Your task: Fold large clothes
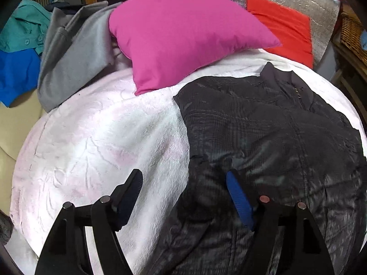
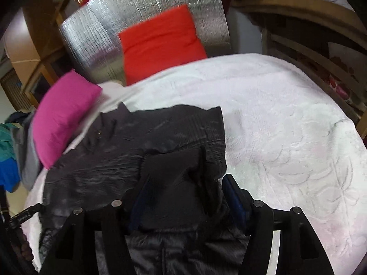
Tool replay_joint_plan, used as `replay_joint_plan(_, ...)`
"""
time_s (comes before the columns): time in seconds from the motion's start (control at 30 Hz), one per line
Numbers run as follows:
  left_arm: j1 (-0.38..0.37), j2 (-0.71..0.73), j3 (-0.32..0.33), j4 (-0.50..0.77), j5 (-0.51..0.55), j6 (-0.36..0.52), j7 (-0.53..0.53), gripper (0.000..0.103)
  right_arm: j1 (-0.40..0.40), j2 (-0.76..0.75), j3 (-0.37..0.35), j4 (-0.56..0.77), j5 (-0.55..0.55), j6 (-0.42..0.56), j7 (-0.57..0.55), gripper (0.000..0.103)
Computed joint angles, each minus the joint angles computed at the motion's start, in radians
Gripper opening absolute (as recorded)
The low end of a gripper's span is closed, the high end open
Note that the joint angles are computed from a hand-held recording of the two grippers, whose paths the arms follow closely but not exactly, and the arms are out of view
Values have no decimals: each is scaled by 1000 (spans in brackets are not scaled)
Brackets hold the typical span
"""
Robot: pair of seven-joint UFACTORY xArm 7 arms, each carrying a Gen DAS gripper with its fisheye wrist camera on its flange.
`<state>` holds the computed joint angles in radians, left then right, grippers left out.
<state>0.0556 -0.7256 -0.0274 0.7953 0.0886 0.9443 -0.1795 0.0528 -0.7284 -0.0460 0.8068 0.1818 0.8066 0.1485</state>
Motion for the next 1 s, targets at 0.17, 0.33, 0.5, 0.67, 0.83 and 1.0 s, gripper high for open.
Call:
replay_joint_plan(0.17,10,-108,-18,-57,33,23,1,76,-2,-102,-9,-30,-4,70,-8,68)
replay_joint_plan(0.33,-6,-230,-11,-97,9,84,6,76,1,-203,-43,-58,16,154,-21,71)
replay_joint_plan(0.5,-24,-357,-17,-149,-7,163,15,76,-15,-312,-55,-93,16,252,-25,72)
replay_joint_plan(0.67,-26,-478,-16,-186,-15,237,18,77,-36,-442,-73,-136,19,345,-17,73)
replay_joint_plan(0.83,-14,-589,-13,-219,-22,332,6,77,-65,-584,-102,-183,4,459,-25,74)
replay_joint_plan(1.0,-15,-716,-36,-250,-14,430,1,77,-101,-714,-143,-219,-11,605,-30,74)
